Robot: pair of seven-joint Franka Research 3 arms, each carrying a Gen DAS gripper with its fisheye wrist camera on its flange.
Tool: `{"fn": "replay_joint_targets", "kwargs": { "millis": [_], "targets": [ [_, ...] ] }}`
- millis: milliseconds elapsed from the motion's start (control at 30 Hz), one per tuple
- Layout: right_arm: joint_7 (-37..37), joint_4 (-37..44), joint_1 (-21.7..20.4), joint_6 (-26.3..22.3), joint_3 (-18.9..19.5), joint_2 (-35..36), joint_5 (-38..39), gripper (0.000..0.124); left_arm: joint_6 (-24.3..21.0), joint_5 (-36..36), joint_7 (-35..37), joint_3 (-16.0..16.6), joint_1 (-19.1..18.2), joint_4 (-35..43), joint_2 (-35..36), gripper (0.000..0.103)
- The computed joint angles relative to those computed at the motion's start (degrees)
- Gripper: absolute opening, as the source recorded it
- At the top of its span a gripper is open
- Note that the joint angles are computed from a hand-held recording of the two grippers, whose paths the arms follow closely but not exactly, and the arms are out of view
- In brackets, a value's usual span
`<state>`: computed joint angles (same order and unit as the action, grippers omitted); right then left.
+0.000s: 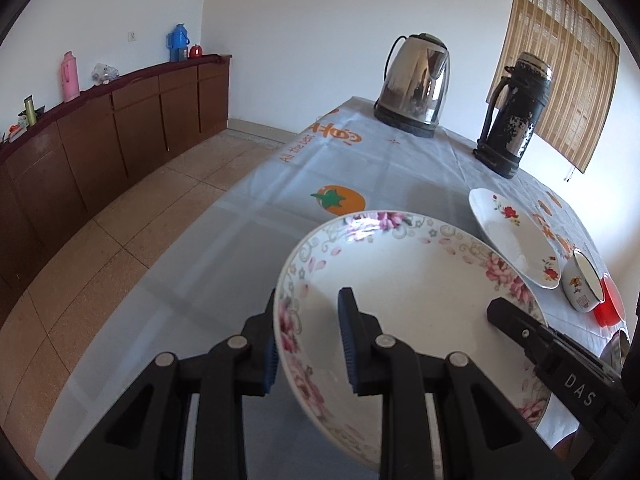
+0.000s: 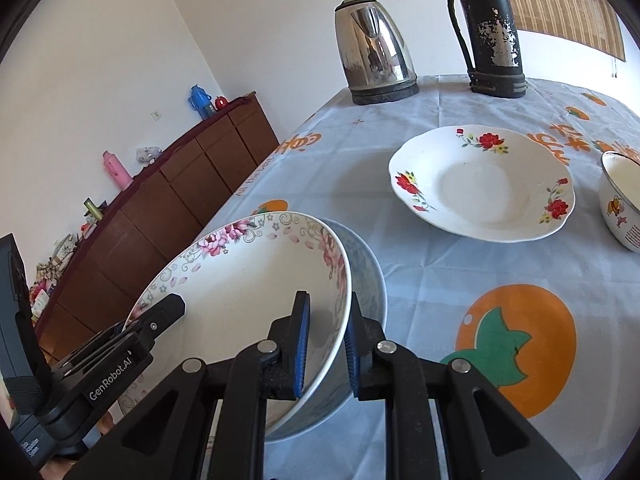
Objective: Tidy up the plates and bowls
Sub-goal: 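Carry the pink-floral plate with the left gripper over the blue-patterned plate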
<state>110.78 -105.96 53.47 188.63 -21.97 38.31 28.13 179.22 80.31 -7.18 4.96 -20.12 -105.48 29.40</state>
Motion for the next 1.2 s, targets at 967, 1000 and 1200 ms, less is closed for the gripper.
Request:
{"fn": "replay_joint_targets", "kwargs": {
  "millis": [967,1000,1200],
  "targets": [
    [-1.2,0.6,5.5,1.6,-6.1,3.4,3.9,0.019,-3.4,-6.8,6.0,1.0,-2.4,1.4,2.3,0.028],
    [-1.4,0.7,5.8,1.4,-6.4,3.5,4.2,0.020,-4.0,-6.9,6.0,1.2,-2.7,1.3,2.2,0.029],
    [-2.9,0.2,7.6,1.6,-7.9,3.6,5.0,0.027,-6.3,-5.8,3.9,1.1,-3.0,0.9,1.6,0.033]
  ]
}}
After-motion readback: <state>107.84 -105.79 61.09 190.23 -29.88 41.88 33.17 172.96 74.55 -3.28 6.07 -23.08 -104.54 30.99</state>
